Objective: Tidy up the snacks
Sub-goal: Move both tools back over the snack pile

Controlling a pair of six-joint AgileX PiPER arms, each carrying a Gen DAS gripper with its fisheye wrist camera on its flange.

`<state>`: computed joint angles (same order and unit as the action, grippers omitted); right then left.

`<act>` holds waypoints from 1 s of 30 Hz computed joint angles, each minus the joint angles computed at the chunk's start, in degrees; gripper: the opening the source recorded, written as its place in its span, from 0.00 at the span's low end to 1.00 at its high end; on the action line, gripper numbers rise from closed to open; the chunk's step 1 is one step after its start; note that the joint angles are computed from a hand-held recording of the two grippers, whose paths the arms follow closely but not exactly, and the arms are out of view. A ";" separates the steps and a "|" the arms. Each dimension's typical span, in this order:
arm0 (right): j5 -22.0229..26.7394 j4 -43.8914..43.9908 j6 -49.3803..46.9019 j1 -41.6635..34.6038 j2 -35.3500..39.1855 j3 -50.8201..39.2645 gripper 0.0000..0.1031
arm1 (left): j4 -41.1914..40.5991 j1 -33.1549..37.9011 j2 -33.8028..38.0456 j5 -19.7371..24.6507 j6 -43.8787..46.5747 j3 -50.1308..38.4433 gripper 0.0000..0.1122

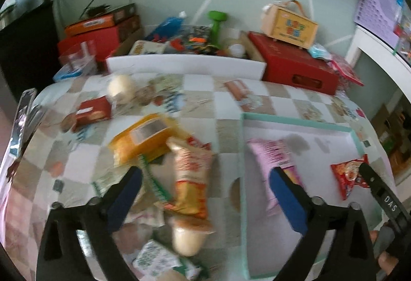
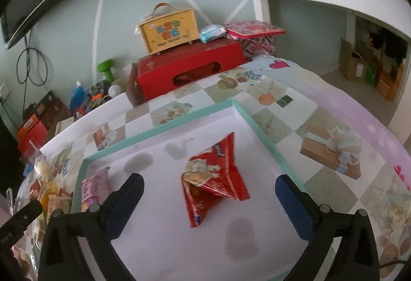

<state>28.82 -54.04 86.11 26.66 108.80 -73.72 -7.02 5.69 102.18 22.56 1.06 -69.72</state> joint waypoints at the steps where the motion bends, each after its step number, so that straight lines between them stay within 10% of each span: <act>1: 0.25 -0.94 0.59 0.53 0.03 -0.18 1.00 | 0.77 0.62 -0.45 -0.06 -0.76 0.60 0.92; 19: -0.22 -8.63 5.71 7.84 0.69 -4.20 1.00 | -2.09 17.86 -8.14 0.83 -0.31 7.74 0.92; 30: -4.11 7.82 -15.37 12.70 5.48 -12.14 1.00 | -9.89 23.56 -8.47 -2.39 7.78 12.04 0.92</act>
